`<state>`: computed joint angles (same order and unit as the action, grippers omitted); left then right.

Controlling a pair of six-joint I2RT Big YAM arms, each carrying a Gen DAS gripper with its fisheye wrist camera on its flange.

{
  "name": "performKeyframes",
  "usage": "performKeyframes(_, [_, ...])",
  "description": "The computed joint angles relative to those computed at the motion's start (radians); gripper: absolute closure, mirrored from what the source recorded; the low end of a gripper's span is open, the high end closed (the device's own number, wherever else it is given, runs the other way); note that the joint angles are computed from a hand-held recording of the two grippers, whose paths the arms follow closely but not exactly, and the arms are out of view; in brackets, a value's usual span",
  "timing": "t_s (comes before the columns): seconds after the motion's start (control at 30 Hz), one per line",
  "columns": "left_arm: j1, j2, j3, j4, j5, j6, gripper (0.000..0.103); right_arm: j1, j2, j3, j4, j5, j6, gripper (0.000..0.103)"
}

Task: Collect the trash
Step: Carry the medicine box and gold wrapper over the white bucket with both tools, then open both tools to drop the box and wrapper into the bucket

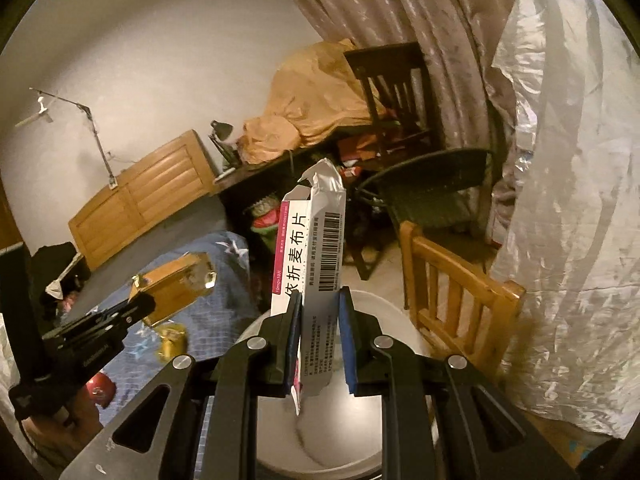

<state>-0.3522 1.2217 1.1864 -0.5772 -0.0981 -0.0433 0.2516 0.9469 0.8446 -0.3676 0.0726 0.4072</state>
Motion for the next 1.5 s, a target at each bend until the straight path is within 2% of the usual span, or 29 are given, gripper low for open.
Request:
performKeyframes(0.3, [-0.077,0.101,0.017,0.013,-0.007,0.03,0.089,-0.033,0.042,-0.027,0.005,-0.002,-0.022,0.083])
performKeyframes(1.0, [-0.103,0.151,0.026,0.006,-0.03,0.02,0.089,-0.018,0.12,-0.01,0.023,-0.021,-0.07,0.083])
performKeyframes(1.07, [-0.101,0.159,0.032,0.0,-0.029,0.016,0.088,-0.011,0.143,0.011,0.009,-0.021,-0.086,0.078])
performKeyframes(1.1, [-0.1,0.163,0.036,-0.008,-0.03,0.014,0.079,-0.008,0.15,0.016,0.004,-0.008,-0.083,0.072])
performKeyframes(1.13, [-0.1,0.17,0.043,-0.02,-0.035,0.01,0.07,-0.006,0.154,0.019,0.004,0.001,-0.078,0.061])
performKeyframes(1.17, [-0.099,0.169,0.04,-0.018,-0.04,0.008,0.05,-0.006,0.155,0.016,0.013,0.002,-0.072,0.06])
performKeyframes(1.2, [-0.102,0.162,0.028,0.001,-0.061,0.006,0.041,-0.006,0.155,0.015,0.017,0.004,-0.067,0.06])
performKeyframes(1.5, [-0.101,0.141,0.001,0.018,-0.082,0.001,0.04,-0.018,0.123,-0.024,0.036,0.008,-0.039,0.06])
